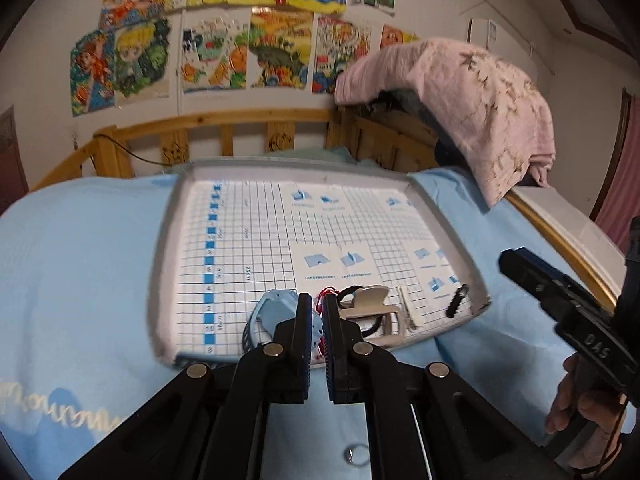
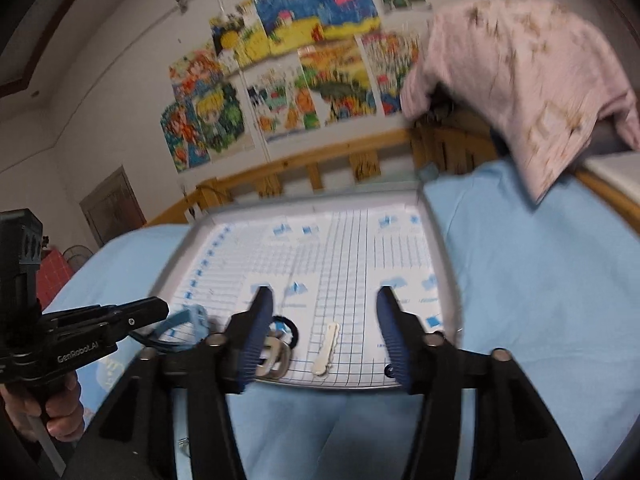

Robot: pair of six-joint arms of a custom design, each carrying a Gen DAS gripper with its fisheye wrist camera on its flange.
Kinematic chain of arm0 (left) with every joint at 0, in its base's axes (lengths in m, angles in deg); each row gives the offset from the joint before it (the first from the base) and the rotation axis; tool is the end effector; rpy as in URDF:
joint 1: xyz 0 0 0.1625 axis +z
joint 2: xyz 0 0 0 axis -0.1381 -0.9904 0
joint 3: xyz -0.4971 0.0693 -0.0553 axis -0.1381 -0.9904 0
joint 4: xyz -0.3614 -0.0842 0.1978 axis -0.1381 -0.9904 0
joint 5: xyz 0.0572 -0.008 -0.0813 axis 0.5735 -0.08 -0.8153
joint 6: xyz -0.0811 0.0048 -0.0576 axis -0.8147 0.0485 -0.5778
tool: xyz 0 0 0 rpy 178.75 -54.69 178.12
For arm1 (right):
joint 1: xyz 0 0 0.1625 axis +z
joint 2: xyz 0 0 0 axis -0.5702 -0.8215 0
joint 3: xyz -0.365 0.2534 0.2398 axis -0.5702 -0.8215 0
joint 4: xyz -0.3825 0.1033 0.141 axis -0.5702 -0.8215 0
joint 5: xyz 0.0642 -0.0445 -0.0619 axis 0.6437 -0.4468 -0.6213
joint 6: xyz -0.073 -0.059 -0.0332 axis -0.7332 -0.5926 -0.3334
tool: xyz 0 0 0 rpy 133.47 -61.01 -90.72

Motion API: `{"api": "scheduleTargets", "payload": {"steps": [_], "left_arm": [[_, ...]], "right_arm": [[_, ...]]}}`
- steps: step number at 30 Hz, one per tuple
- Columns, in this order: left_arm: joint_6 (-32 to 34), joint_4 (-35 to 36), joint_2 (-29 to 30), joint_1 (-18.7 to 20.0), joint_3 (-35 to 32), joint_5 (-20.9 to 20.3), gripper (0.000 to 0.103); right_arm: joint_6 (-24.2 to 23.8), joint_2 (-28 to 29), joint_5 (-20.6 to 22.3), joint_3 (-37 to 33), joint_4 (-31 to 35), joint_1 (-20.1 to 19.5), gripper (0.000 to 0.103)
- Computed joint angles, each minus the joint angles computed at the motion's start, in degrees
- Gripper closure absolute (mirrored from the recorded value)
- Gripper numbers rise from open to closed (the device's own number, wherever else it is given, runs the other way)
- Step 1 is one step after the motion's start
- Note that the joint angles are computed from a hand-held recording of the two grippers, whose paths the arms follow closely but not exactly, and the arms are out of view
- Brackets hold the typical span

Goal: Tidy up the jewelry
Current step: 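Open both tools over the grey tray to drop the bracelet and strip, then withdraw both tools from the tray back toward the remaining rings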

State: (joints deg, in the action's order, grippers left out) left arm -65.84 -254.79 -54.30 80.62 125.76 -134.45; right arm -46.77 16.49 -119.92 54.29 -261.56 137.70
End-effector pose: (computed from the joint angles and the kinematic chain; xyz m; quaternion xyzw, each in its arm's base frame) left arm -0.0329 -0.7767 0.3176 0.1022 0.8290 -0.4431 0.3255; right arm 0.3211 -0.8398 -0.0290 0.2975 -0.8586 0.4078 0.0898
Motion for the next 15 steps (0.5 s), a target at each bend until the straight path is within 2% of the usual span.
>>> {"api": "scheduleTargets", "payload": {"steps": [1,2,3,4,5,6,7,10,13,15], "left_arm": [[0.5,-1.7,-0.6,-0.6,1.4,0.4,0.095],[0.8,-3.1,-1.2,-1.0,2.6,0.6,0.085],[1.2,-4.9,-1.9,-1.5,4.0,0.6,0.066],[1.7,-7.4,-2.5,-2.0,5.6,0.7,0.052],[2.7,-10.3,-2.8,-2.5,6.9,0.8,0.024],[4.5,-14.8,-3.0,-3.2,8.4,0.9,0.019],[5.9,-18.2,-3.3,-3.7,9.8,0.8,0.019],[7.0,-21.5,-5.2,-5.5,13.7,1.1,0.019],[10.0,-28.6,-6.4,-7.6,18.1,1.9,0.008],[11.6,-32.7,-7.0,-8.8,20.4,2.4,0.003]], "right_arm": [[-0.2,-0.9,0.1,1.5,-1.5,0.2,0.050],[-0.5,-2.0,0.4,3.7,-3.5,0.3,0.046],[-0.9,-3.1,0.6,6.1,-5.8,0.6,0.043],[-1.2,-3.9,0.7,7.4,-6.9,0.8,0.041],[-1.7,-4.7,0.9,9.2,-8.5,1.0,0.037],[-2.2,-5.6,1.0,11.1,-10.0,1.3,0.033],[-2.4,-6.4,1.1,12.6,-11.2,1.5,0.033],[-3.0,-8.4,1.2,16.9,-14.7,2.1,0.030],[-2.8,-10.5,2.2,21.7,-19.1,2.6,0.024],[-3.1,-11.9,2.9,24.7,-21.8,3.1,0.016]]}}
